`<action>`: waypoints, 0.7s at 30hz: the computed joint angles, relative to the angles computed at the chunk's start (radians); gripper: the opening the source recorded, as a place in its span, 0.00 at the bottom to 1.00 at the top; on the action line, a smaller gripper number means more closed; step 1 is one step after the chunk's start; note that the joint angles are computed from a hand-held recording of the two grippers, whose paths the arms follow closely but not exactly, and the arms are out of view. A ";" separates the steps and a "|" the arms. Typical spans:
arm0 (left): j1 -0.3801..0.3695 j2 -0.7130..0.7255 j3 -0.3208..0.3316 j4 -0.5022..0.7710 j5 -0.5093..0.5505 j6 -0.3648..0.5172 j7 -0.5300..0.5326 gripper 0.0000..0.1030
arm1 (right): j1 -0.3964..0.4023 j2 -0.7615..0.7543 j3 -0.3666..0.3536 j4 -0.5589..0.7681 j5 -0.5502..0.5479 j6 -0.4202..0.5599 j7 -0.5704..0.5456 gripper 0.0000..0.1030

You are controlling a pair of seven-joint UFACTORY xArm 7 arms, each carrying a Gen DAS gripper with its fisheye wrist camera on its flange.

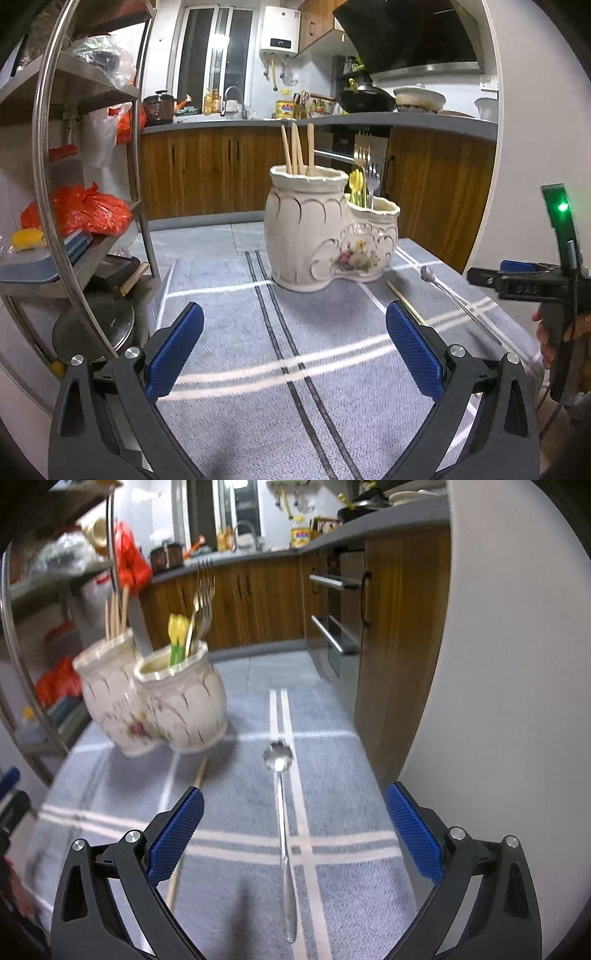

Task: Organize utensils
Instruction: 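Close the right tool on the silver spoon handle and lift it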

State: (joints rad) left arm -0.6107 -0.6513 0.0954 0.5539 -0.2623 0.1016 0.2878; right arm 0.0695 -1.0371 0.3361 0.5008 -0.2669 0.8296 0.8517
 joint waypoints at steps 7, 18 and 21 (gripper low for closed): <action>-0.033 0.012 0.017 -0.005 -0.008 0.018 0.033 0.95 | 0.000 0.089 -0.033 0.014 -0.004 -0.015 -0.051 0.73; -0.082 0.020 0.060 0.012 -0.075 0.040 0.087 0.94 | -0.026 0.273 -0.105 0.094 -0.014 -0.108 -0.161 0.39; -0.087 0.027 0.063 0.020 -0.096 0.053 0.099 0.94 | -0.031 0.310 -0.112 0.107 -0.011 -0.115 -0.182 0.36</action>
